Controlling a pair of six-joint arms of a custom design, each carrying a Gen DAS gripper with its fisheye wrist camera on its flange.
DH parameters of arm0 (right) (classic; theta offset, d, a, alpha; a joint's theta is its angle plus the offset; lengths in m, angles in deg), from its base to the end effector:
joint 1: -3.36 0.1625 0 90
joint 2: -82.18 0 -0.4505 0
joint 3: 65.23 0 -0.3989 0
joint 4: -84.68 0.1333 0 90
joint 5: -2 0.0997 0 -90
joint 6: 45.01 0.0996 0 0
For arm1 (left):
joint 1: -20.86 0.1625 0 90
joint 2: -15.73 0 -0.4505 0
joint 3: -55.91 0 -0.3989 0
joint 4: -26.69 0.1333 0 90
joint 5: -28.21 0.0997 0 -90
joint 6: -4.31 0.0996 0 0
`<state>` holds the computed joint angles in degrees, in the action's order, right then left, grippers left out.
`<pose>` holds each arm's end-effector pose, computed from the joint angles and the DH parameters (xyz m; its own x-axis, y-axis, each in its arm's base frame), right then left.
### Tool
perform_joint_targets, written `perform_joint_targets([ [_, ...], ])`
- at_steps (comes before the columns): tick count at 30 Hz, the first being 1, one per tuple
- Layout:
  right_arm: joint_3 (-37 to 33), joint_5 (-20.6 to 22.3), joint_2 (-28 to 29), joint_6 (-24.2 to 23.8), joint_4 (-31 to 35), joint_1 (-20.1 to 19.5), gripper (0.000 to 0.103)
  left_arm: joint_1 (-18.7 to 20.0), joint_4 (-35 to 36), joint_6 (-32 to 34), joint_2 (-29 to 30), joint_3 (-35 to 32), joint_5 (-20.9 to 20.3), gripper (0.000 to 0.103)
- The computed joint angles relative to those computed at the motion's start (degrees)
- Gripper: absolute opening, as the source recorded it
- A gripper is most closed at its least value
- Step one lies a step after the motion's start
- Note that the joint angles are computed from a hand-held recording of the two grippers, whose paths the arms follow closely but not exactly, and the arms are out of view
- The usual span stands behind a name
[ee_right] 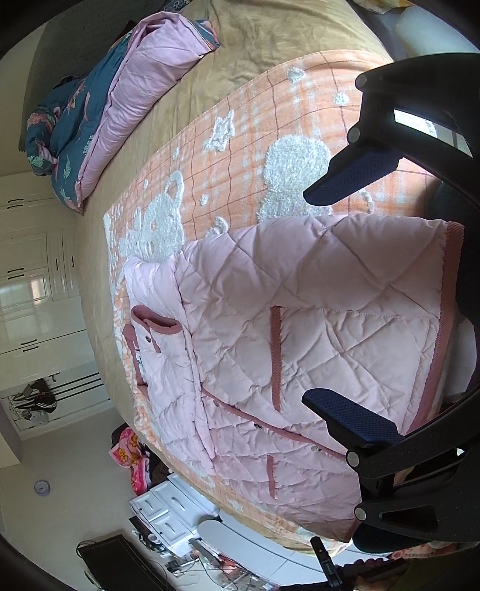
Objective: Fold large clothes
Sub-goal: 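Move the left tool to the ribbed jacket hem and grasp it, then grasp the ribbed hem with the right tool while the left tool holds it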
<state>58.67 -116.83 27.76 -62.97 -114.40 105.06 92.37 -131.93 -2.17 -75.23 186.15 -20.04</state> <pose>0.1919 -0.5060 0.1516 -0.8272 -0.1153 0.5500 -0.4324 0.7558 -0.4918 0.0547 -0.4659 0.3445 -0.8370 -0.1657 -0.5215 0.1832 0.8132 -0.5524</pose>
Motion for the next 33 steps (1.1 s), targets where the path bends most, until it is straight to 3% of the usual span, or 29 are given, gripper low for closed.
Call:
perform_joint_targets([
  [3,0.29,0.42,-0.14,0.03,0.2,-0.26,0.099,1.59,1.22,-0.95,-1.27,0.19,-3.02,0.054],
  [5,0.68,1.51,-0.56,0.64,0.73,-0.79,0.099,2.39,2.09,-1.15,-2.03,0.37,-5.02,0.045],
  [10,1.5,2.38,-1.09,1.48,1.19,-1.62,0.099,3.9,4.08,-2.45,-2.22,0.18,-8.6,0.045],
  [23,4.71,3.41,-4.5,3.32,6.85,-4.38,0.099,4.13,2.28,-2.2,3.33,-1.23,-7.39,0.055],
  [33,4.51,9.35,-6.39,8.41,19.41,-9.07,0.099,4.52,0.16,-1.34,4.85,-2.01,-7.77,0.054],
])
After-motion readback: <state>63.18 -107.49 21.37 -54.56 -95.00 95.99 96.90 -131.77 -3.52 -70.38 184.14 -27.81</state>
